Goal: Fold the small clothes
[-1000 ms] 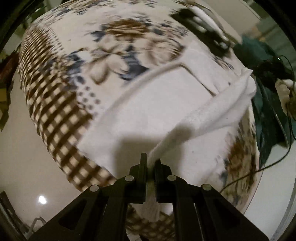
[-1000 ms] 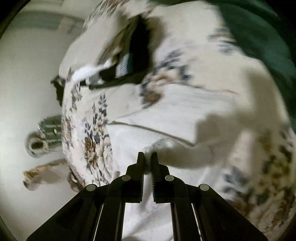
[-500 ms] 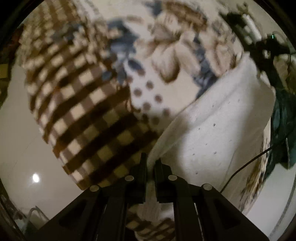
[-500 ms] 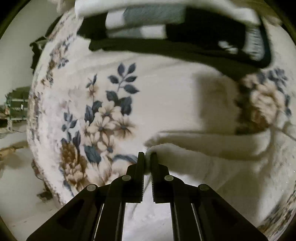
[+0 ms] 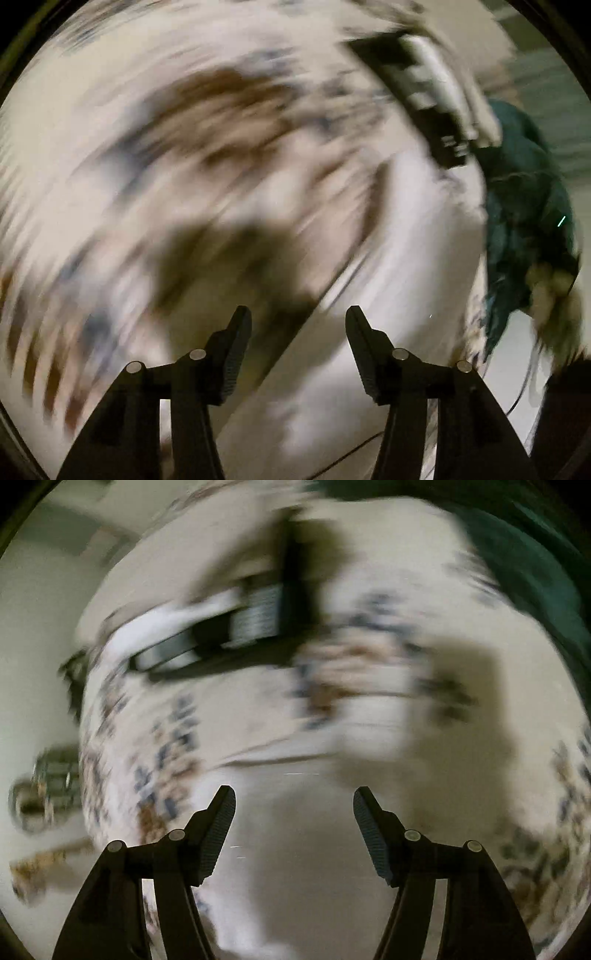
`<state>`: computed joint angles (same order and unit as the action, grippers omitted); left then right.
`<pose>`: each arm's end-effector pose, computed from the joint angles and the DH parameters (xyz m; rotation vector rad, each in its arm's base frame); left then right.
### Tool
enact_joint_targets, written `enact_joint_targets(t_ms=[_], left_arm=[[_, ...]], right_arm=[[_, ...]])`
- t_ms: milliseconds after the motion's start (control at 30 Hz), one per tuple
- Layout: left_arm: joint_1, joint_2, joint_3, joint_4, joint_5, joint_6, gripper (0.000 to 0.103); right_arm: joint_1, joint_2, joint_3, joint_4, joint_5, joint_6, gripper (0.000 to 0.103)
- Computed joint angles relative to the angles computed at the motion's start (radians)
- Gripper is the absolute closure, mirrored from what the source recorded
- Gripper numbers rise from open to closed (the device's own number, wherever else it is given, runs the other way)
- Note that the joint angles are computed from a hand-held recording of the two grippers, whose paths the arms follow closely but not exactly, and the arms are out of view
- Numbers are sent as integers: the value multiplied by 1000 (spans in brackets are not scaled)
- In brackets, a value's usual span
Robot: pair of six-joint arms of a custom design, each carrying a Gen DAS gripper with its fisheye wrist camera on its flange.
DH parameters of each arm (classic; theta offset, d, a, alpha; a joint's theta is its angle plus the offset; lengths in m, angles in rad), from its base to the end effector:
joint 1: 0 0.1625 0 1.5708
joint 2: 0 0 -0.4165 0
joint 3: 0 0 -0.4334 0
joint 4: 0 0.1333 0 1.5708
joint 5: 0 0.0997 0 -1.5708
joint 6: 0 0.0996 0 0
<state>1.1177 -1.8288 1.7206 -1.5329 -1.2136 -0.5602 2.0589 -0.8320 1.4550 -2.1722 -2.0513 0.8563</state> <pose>-0.0373 -0.4608 0.5259 -0.1702 2.8388 -0.3366 0.4195 -0.6040 0.1271 -0.4919 -2.6809 0.3928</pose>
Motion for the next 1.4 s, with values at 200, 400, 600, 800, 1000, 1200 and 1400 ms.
enact_joint_targets(t_ms=[200, 400, 600, 800, 1000, 1200, 1400], left_arm=[[76, 414, -194, -166, -68, 281, 53], [52, 477, -224, -285, -60, 377, 98], [87, 581, -314, -193, -60, 346, 93], [72, 390, -280, -54, -157, 379, 34], [12, 85, -173, 236, -151, 277, 34], [29, -147, 5, 424, -193, 146, 34], [106, -266, 157, 374, -222, 163, 34]], right_arm=[[-118, -117, 259, -339, 132, 48, 35], [-117, -90, 267, -446, 31, 17, 95], [-152, -103, 285, -432, -21, 25, 95], [-104, -203, 394, -451, 86, 79, 35], [64, -366, 581, -356, 147, 245, 35], [241, -429, 778, -429, 268, 469, 35], [314, -221, 908, -799, 396, 617, 35]])
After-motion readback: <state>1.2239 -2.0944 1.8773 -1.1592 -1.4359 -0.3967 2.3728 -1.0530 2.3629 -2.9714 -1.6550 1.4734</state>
